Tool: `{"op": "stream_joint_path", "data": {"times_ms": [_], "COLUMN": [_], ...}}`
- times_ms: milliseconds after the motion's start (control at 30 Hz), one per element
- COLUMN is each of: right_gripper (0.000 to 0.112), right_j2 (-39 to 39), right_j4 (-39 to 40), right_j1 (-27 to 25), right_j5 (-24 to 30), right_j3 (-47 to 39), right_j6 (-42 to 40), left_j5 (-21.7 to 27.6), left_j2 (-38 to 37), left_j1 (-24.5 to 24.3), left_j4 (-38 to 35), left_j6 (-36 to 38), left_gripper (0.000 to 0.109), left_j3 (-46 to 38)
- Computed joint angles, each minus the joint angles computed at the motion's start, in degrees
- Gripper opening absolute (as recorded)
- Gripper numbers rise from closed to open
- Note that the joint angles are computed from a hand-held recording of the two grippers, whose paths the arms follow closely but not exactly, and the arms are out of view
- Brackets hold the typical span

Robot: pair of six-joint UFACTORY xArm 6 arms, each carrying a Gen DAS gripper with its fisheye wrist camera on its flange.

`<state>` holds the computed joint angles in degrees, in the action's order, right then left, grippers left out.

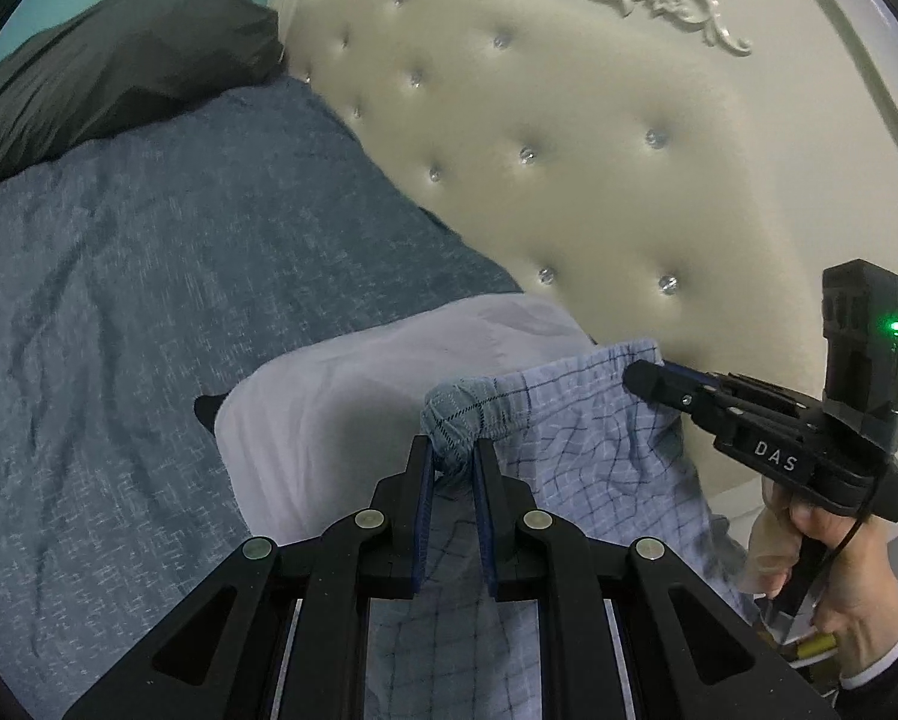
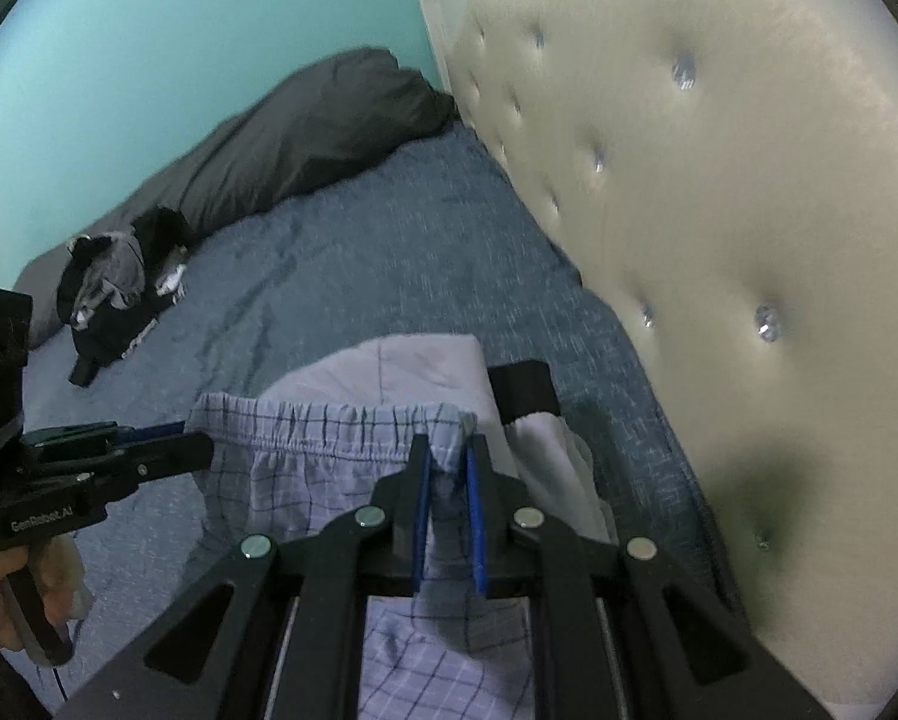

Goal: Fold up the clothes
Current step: 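Lower the boxers onto the white pillow and open both grippers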

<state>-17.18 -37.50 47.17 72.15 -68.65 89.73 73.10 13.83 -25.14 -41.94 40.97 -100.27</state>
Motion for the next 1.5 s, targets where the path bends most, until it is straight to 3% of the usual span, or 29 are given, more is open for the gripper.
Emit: {"op": "stream_joint_path", "data": {"times_ms": [200,367,500,700,933,1133,1267,1500], "right_gripper": [0.014,0.024,0.027,0.029,0.032,0.032,0.032,0.032], "right_j2": [0.33,0.44,-2.37,-5.14,-7.74,-8.06,-7.86,-6.37], "right_j4": [2.09,0.56,-1.6,-3.72,-3.77,-4.46,-5.66,-4.95], "right_j1": [-1.76,-0.37,2.64,10.59,22.48,29.25,31.69,31.29], "right_j5": [-0.84,2.94,5.41,8.64,11.31,13.49,13.17,11.12], "right_j3": [0.57,-1.17,0.02,1.34,4.91,6.45,7.03,6.37], "right_j6": [0.13,2.23,7.72,16.61,33.52,44.68,49.31,49.74], "left_j5": [-1.26,-0.33,4.22,8.14,10.17,11.76,12.41,13.75], "left_j2": [0.99,1.71,1.27,-3.91,-9.9,-13.9,-15.61,-17.53], "left_j1": [-0.1,1.64,4.57,9.05,12.73,15.01,16.13,17.35], "left_j4": [1.43,0.16,-0.78,-1.88,-2.47,-2.5,-2.3,-2.3], "left_j6": [-0.36,-0.05,1.23,4.69,7.84,9.31,9.95,11.07], "left_gripper": [0.014,0.022,0.026,0.03,0.034,0.035,0.035,0.036], "left_j3": [0.18,-1.15,-0.77,6.89,14.9,19.89,21.93,23.4]}}
